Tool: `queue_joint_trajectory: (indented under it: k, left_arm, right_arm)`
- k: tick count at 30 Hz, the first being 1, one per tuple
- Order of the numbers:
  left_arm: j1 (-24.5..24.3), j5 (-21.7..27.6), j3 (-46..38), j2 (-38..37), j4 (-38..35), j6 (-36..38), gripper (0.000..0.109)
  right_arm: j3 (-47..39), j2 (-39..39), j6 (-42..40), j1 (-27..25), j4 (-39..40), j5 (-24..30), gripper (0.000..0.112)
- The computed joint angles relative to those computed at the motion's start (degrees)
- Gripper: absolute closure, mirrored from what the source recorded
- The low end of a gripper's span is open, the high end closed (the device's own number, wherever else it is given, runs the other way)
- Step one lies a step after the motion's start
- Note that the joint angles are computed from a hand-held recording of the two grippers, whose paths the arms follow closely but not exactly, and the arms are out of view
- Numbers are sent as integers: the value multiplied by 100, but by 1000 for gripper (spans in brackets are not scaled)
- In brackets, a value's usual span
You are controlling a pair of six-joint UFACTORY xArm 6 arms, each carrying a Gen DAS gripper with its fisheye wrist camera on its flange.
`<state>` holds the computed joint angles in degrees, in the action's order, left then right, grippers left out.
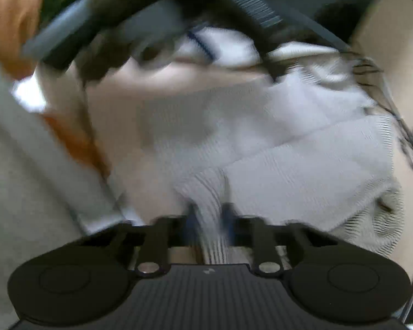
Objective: Fold clothes
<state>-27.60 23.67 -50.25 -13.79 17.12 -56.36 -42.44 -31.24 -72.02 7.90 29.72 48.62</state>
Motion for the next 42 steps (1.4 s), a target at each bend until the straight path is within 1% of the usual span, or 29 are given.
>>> queue_joint_trajectory:
  k: [2,4,6,7,8,10,11,13,15,16,17,18,19,23,26,27,28,32,34,38,40,41,42]
  left_arm:
    - [1,-30,-77,82,32,-23,6]
    - [-6,-59,-184,200,33,-1,6]
    - [-39,-103,-308,341,13,66,6]
    - [-66,-125,-370,413,-20,117,6]
    - [-105,-142,-472,525,-63,169,6]
    - [-164,-201,-596,660,-210,391,6]
    - [-190,-235,-653,721,-279,512,6]
    - [-236,-316,-740,818,-361,687,6]
    - [-271,-402,-790,881,-399,806,6]
    - [-284,-437,-813,908,-433,879,6]
    - [-305,-469,-819,927,-422,895,6]
    - [-314,-480,-826,944,-449,941,6]
    - [-322,-491,-832,959,-478,989,6]
    - [-314,-388,-863,1006,-524,1006,6]
    - [-299,-312,-845,1013,-511,995,6]
    - [-281,-294,-841,1014,-503,982,6]
    - [-263,-275,-838,1015,-494,968,6]
    - [-214,-243,-903,1093,-513,1011,6]
    - [-233,-141,-1072,1243,-657,1193,6]
    - [-353,40,-1342,1429,-1012,1722,6]
    - [-408,120,-1371,1419,-1106,1892,6]
    - [-421,176,-1374,1404,-1106,1906,6]
    - [-427,216,-1362,1381,-1086,1892,6]
  right_arm:
    - [-448,283,297,-365,405,-454,102]
    - [-1005,703,718,-692,757,-1251,103]
    - [-1603,1098,1137,-969,1270,-2144,103]
    - [-1851,1249,1222,-1026,1598,-2592,103]
    - [-2104,1399,1227,-1049,1977,-3037,103]
    - [-2524,1620,806,-1001,2816,-3646,103]
    - [-2739,1728,590,-971,3166,-3804,103]
    - [-3030,1932,397,-886,3413,-3978,103]
    - [-3222,2149,511,-856,3300,-4099,103]
    - [-3265,2256,658,-834,3184,-4202,110]
    - [-3301,2365,916,-799,2995,-4256,109]
    - [-3343,2478,1211,-762,2781,-4281,109]
    - [-3373,2562,1305,-710,2742,-4274,109]
    - [-3582,2912,1238,-533,2913,-4005,109]
    - [-3647,3190,1714,-435,2418,-3840,109]
    - [-3636,3298,1831,-401,2210,-3888,109]
    - [-3607,3372,1868,-405,2140,-3805,109]
    - [-3510,3601,2040,-474,2109,-3164,109]
    - [-3500,3669,2080,-412,2269,-2946,109]
    - [-3692,3801,1611,-144,2932,-2517,109]
    - [-3981,3925,1491,-125,3161,-2055,107]
    - [-4112,3967,1401,-150,3320,-1856,103]
    - [-4160,3943,1278,-208,3510,-1773,92]
